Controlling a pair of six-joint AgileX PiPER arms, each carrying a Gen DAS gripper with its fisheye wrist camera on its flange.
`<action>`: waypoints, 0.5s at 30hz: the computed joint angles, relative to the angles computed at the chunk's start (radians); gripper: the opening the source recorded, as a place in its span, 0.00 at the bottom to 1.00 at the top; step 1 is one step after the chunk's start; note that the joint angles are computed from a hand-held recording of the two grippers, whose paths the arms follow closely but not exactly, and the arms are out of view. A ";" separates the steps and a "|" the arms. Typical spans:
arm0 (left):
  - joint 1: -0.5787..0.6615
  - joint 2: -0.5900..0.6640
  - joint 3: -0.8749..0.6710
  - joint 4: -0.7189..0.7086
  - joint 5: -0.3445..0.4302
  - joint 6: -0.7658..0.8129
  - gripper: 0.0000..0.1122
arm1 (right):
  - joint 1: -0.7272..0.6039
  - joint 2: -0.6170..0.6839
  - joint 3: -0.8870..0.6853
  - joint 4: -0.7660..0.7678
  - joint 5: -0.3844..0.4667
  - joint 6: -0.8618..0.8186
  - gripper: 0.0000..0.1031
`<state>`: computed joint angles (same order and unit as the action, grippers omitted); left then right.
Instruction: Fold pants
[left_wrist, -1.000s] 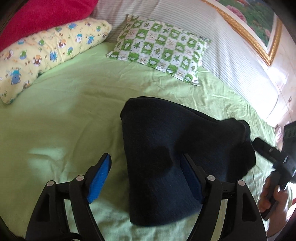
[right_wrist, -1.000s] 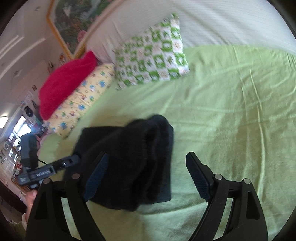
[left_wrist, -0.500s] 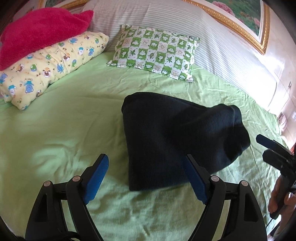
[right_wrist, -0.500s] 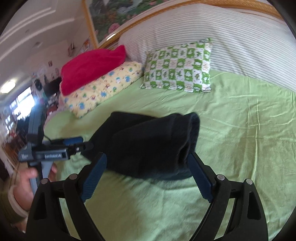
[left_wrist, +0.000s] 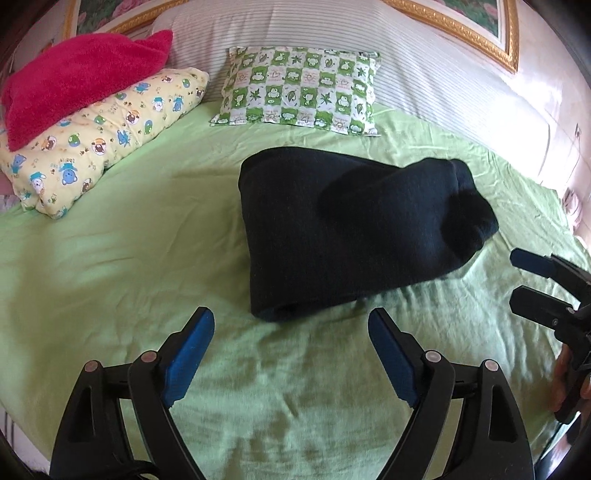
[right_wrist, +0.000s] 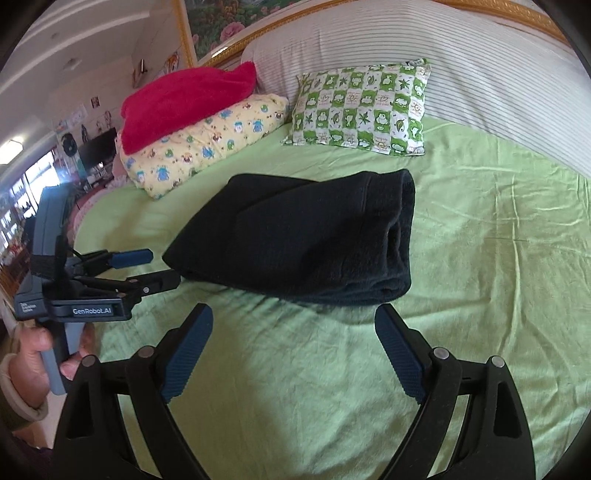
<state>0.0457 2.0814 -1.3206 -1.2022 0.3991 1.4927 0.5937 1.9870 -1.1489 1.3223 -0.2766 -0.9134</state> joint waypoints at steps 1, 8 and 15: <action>-0.003 -0.004 0.013 -0.025 -0.009 0.032 0.77 | 0.004 0.004 -0.001 0.016 -0.005 -0.016 0.88; -0.026 -0.008 0.049 -0.093 -0.045 0.123 0.78 | 0.018 0.016 0.007 0.018 -0.036 -0.002 0.92; -0.039 -0.011 0.065 -0.123 -0.053 0.155 0.79 | 0.012 0.038 -0.010 0.062 -0.031 -0.048 0.92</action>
